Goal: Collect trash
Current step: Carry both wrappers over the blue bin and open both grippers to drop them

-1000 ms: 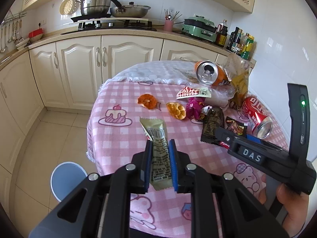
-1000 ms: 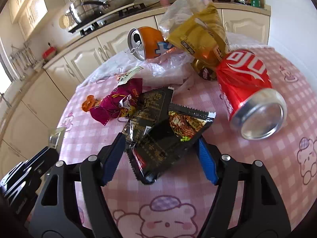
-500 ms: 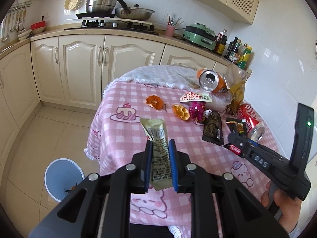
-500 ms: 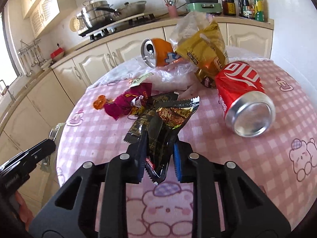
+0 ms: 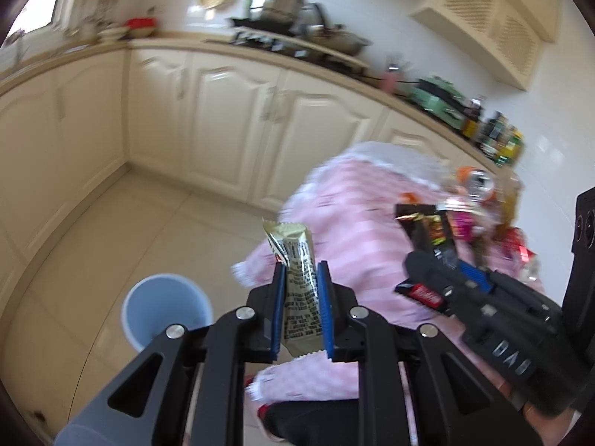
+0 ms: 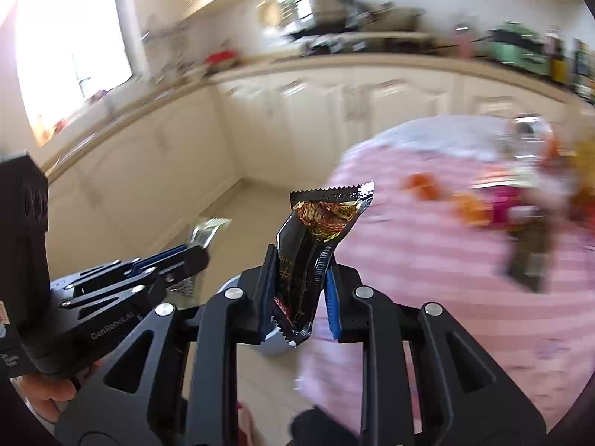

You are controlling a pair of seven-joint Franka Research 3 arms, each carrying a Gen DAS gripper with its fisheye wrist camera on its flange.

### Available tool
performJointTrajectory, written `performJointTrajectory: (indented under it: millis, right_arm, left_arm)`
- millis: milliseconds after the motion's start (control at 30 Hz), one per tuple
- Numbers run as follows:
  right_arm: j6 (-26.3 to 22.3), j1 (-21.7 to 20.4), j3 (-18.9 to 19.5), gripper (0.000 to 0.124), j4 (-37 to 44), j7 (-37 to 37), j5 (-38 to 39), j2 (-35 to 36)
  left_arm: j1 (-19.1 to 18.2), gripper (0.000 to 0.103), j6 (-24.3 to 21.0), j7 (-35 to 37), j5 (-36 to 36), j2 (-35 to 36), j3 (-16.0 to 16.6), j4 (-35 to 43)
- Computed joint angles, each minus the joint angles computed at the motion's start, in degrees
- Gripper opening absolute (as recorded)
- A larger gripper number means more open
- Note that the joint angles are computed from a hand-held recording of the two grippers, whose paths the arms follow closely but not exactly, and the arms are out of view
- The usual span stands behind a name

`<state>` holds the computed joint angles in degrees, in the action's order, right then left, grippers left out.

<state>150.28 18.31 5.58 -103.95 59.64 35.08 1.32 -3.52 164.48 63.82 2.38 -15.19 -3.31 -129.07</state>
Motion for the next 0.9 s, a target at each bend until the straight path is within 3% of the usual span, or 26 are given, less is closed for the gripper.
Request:
performJointTrajectory:
  millis: [267,433,533,600,633,667,700,767,900]
  right_arm:
    - [-6.6,4.9,2.8,0.023,12.0,4.8,-9.5,15.6]
    - [-11.2,7.4,2.1,0.023,22.6,10.1,-16.0,26.5]
    - [-13.9,8.2,1.7,0.023,29.4,12.6,-18.2,32.2]
    - [-15.3,8.9,1.5,0.023,33.6,13.8,-19.5,35.7]
    - [-15.9,9.0,1.5,0.023,35.0,14.1,-19.9,36.7]
    - [-16.9,9.3,1.3,0.024,37.2,14.6,-20.5,38.3]
    - [-17.6,9.4,1.3,0.024,39.1,15.1,-20.8,39.7]
    - [-17.4,9.9,1.2,0.024,38.6,16.1,-21.1,39.9]
    - [-19.2,10.6,1.2,0.024,42.1,17.3,-22.0,42.9]
  left_arm:
    - [4.8,0.016,-3.5,0.1,-2.2,4.0,3.9,-3.6]
    - [8.2,0.016,-4.6,4.5,-7.5,12.2,5.0,0.1]
    - [10.7,0.017,-4.1,7.5,-10.8,16.8,3.9,3.6]
    - [12.3,0.021,-2.3,9.7,-13.0,19.1,2.8,5.0]
    - [13.2,0.034,-1.3,11.0,-14.5,20.0,2.3,5.3]
    - [13.7,0.055,-1.1,10.5,-14.1,20.7,2.1,5.8]
    - [13.6,0.062,-0.6,6.4,-10.0,21.4,2.8,5.9]
    - [14.4,0.064,1.7,4.2,-7.7,22.0,2.6,5.0]
    - [16.4,0.064,0.5,4.4,-8.5,23.4,1.5,4.9]
